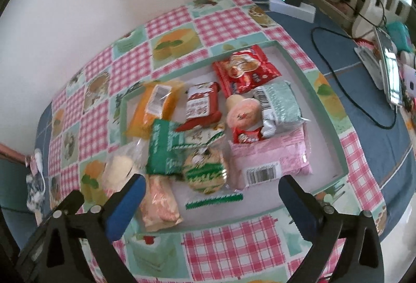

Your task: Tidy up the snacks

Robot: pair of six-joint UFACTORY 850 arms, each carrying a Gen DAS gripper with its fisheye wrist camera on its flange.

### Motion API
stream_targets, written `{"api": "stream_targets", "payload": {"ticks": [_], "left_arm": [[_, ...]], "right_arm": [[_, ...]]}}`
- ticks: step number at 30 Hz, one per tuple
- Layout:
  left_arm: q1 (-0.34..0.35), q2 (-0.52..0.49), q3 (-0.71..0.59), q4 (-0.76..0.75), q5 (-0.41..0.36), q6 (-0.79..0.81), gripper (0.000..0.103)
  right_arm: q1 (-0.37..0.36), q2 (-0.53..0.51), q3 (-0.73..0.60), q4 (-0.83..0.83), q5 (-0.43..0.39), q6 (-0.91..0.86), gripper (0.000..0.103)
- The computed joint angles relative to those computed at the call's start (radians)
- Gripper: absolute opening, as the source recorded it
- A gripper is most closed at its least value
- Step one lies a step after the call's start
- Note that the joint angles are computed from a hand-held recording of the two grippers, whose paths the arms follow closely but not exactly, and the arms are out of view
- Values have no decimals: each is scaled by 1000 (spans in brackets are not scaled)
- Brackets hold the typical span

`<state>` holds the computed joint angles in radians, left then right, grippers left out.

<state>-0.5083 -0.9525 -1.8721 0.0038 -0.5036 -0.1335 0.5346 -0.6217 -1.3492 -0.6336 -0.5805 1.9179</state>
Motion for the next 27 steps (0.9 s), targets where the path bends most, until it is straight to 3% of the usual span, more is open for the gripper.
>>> {"api": "stream_targets", "payload": {"ticks": [5, 16, 27], "left_arm": [[-6, 24, 50, 210, 33, -170, 94], [-8, 93, 173, 330, 110, -266, 94], [-17, 132, 239, 459, 127, -373, 94]], "right_arm": [[34, -15, -21, -16, -35, -19, 103], [92, -39, -57, -43, -108, -37, 103], [110, -26, -39, -64, -139, -2, 103]]}}
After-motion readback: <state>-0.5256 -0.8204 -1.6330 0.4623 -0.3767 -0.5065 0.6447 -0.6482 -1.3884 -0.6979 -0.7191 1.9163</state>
